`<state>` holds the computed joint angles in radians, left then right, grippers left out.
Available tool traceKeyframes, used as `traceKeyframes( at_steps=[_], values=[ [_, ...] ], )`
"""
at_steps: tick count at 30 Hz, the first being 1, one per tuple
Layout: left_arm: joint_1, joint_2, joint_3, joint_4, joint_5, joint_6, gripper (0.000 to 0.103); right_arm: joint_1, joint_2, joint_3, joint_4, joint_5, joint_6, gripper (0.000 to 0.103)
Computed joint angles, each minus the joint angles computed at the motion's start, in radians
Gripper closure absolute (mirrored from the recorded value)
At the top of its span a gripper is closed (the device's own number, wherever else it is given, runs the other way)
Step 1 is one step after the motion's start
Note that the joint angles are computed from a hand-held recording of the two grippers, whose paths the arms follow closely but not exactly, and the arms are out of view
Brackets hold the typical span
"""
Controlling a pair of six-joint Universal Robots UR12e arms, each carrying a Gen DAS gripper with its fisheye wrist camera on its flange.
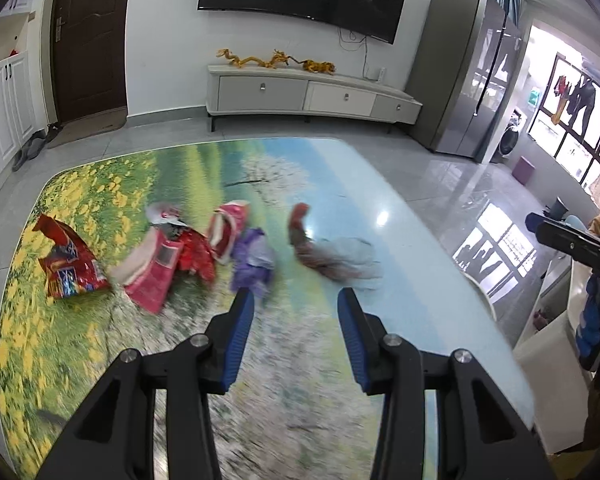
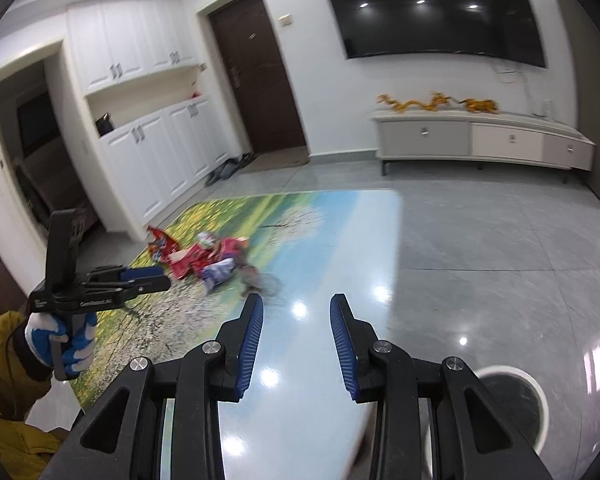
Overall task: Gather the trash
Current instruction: 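Move both open grippers back over the table, then grasp the purple bag with the left gripper while the right grasps the clear-red wrapper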
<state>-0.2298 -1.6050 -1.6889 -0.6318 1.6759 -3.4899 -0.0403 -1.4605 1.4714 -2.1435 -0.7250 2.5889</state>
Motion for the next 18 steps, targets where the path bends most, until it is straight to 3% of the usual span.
traceKeyframes(
  at_steps=[11, 14, 18],
  values=[
    [0.044, -0.088, 0.052, -0.047, -0.022, 0.055, 0.062, 0.1, 0.096, -0.091, 0.107, -0.044, -0.089, 0.07],
    [0.047, -0.1, 0.057, -0.053, -0.036, 0.072, 0.074, 0.116, 0.121, -0.113, 0.127, -0.054, -0.096, 0.07],
    [0.047, -0.101, 0.05, -0.034, -0.039, 0.08, 0.079, 0.136, 0.144, -0.136, 0.156, -0.064, -0.116, 0.07]
  ],
)
